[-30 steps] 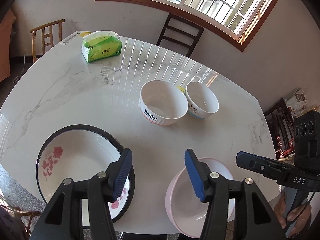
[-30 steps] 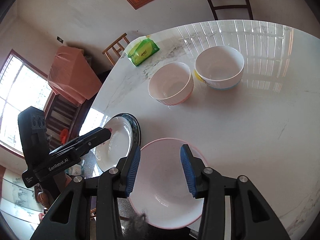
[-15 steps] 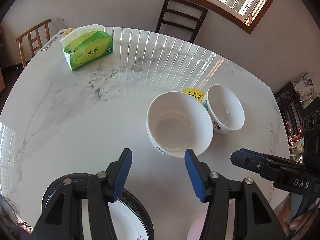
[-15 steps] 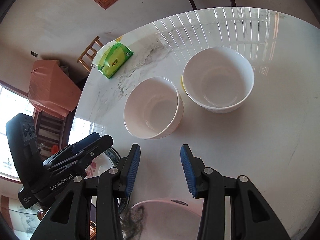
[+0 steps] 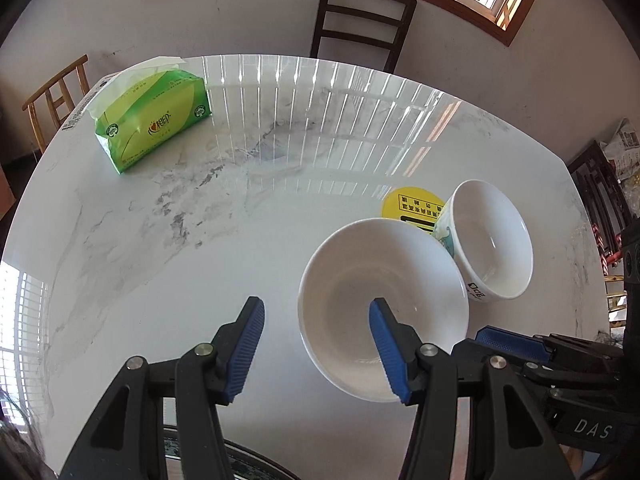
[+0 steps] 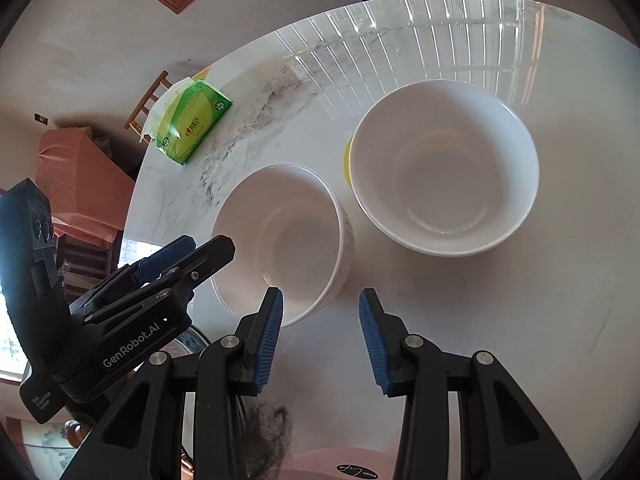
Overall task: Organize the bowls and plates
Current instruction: 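Move both open grippers to the white 'Rabbit' bowl's rim, then close both grippers on the 'Rabbit' bowl's rim, then carry the 'Rabbit' bowl over the pink bowl and lower it inside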
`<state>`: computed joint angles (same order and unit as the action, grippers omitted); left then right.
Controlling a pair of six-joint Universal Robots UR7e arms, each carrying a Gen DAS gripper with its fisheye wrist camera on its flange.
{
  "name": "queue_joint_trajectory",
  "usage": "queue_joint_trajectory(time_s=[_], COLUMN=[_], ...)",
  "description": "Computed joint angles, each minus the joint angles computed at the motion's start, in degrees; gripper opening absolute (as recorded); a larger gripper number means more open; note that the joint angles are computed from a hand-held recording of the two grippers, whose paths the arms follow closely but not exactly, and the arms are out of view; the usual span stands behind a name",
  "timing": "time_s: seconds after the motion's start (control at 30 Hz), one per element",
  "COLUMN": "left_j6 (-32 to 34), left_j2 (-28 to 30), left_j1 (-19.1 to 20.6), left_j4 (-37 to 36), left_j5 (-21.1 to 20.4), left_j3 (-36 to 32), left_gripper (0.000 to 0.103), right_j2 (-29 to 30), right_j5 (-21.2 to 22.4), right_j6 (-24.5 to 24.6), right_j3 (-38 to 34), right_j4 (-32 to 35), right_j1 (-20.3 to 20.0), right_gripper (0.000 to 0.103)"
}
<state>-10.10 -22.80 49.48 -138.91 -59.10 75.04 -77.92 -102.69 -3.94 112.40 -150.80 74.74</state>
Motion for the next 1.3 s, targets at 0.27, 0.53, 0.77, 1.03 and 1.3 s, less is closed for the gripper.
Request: queue_joint_trajectory(time_s=[0.27, 0.53, 0.77, 1.03, 1.3], left_j6=[1.9, -2.6, -3.4, -5.5, -8.4], left_j2=[2.3, 3.5, 1.2, -3.8, -9.7], left_j1=[-0.1, 1.0, -0.9, -3.9, -7.3], left_j4=[-0.4, 3.0, -0.3, -5.1, -9.3], left_j5=[2.7, 3.9, 6.1, 6.3, 4.7], left_j3=[-1.3, -2.7, 1.6, 9.0, 17.5], left_gripper=[0.056, 0.008, 0.009, 0.011, 0.012], right_j2=[2.2, 3.5, 2.3, -2.6, -10.1], right_j5=[-0.5, -1.6, 0.0, 2.9, 5.9], right_j6=[1.2, -1.4, -3.3, -5.5, -8.2], right_j3=[-1.3, -1.9, -0.6, 3.1, 8.3], right_j4=[0.6, 0.6, 0.1, -1.2, -0.3], right_j1=[-0.3, 0.1, -0.4, 0.0, -0.2], right_gripper=[0.036, 0.022, 0.019, 0.017, 0.017])
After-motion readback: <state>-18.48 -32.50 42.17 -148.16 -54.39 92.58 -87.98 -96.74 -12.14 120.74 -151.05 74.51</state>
